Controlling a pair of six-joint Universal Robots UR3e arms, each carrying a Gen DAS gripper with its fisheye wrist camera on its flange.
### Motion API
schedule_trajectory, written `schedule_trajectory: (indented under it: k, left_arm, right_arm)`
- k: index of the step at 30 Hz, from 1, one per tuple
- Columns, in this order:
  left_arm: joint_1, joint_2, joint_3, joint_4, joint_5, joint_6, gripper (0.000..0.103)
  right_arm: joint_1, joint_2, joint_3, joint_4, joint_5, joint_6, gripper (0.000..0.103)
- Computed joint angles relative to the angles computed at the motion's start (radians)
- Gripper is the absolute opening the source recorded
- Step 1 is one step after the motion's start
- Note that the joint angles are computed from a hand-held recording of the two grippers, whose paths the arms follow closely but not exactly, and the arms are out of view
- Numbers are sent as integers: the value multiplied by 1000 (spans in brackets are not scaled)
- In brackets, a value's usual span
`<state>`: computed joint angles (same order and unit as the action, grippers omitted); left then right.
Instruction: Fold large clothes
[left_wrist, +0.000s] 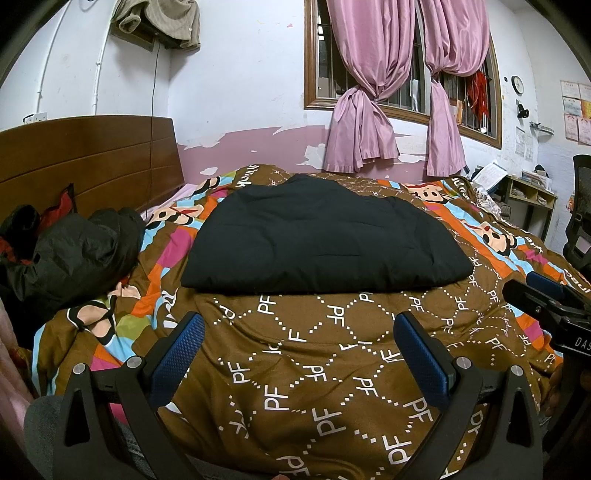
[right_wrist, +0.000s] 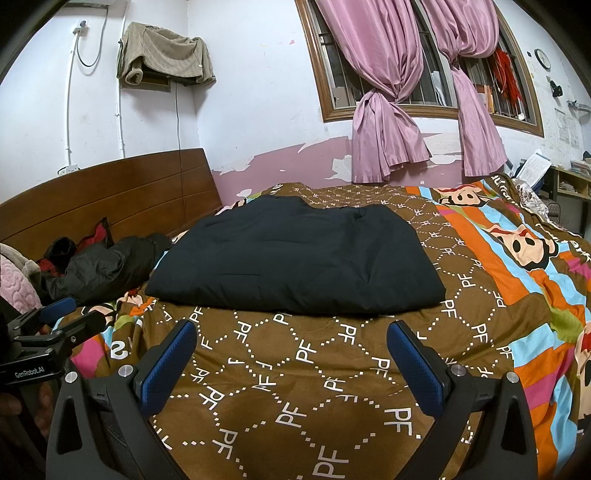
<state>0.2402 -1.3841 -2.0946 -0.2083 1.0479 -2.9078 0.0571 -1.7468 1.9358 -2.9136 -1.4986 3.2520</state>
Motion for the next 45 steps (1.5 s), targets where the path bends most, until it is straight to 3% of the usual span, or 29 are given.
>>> schedule_trajectory:
  k: [45]
  left_arm:
    - [5, -12, -4, 27, 28, 3, 100]
  right_arm:
    - [12, 4, -8, 10, -13, 6, 103]
